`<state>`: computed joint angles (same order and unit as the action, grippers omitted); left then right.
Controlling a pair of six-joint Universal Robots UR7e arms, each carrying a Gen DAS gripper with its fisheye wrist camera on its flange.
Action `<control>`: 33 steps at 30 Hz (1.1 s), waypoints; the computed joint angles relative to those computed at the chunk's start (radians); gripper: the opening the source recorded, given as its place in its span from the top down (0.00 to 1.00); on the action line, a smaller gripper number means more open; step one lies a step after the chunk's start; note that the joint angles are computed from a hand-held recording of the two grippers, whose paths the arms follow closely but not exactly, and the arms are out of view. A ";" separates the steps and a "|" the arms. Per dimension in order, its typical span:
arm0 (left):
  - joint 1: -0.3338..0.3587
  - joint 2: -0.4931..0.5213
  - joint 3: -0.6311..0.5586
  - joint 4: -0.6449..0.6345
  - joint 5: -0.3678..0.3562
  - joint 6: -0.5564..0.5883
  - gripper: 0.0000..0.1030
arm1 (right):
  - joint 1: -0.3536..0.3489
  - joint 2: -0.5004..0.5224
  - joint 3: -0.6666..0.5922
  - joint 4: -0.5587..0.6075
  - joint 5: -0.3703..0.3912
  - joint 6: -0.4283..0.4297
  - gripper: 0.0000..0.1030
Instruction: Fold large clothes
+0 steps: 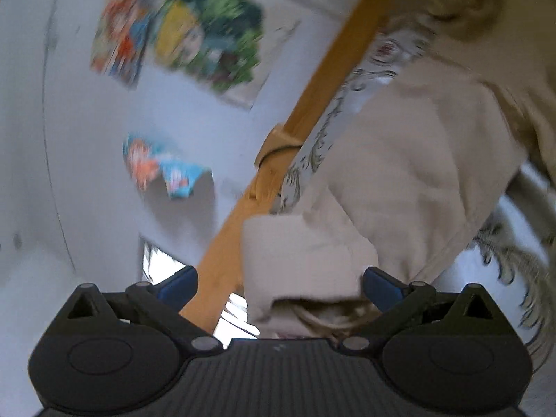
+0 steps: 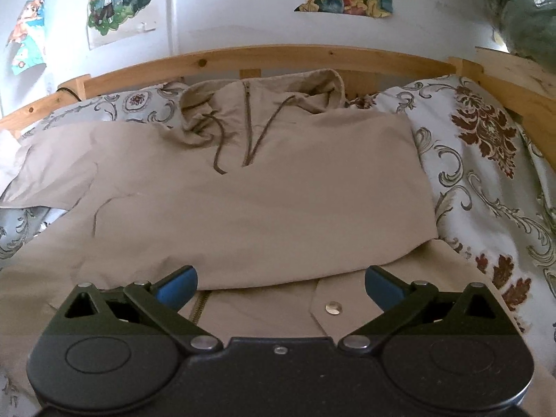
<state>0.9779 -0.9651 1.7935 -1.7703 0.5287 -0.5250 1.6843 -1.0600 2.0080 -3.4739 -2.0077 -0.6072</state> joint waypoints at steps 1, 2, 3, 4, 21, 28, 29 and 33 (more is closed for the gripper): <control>0.006 0.005 0.002 0.010 0.015 0.021 0.00 | -0.002 -0.001 0.000 0.001 0.004 0.003 0.01; 0.012 0.008 0.001 0.017 0.027 0.041 0.00 | -0.004 -0.003 0.000 0.006 0.010 0.010 0.01; 0.019 0.014 -0.004 0.017 0.034 0.061 0.00 | -0.006 -0.004 -0.001 0.011 0.013 0.016 0.01; 0.028 0.022 -0.012 0.015 0.041 0.077 0.00 | -0.008 -0.005 -0.002 0.014 0.014 0.020 0.01; 0.036 -0.043 0.008 0.206 0.083 0.071 0.00 | -0.015 -0.007 0.005 0.027 0.025 0.039 0.01; -0.005 -0.157 0.026 0.474 -0.031 0.024 0.00 | -0.019 -0.003 0.008 0.033 0.028 0.044 0.01; -0.012 -0.174 0.029 0.516 -0.050 0.014 0.00 | -0.019 -0.002 0.007 0.034 0.028 0.046 0.01; -0.027 -0.213 0.041 0.563 -0.105 -0.018 0.00 | -0.017 0.000 0.005 0.036 0.023 0.045 0.01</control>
<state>0.9507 -1.1777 1.8346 -1.2068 0.4241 -0.5428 1.6675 -1.0600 2.0128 -3.4382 -1.9848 -0.5627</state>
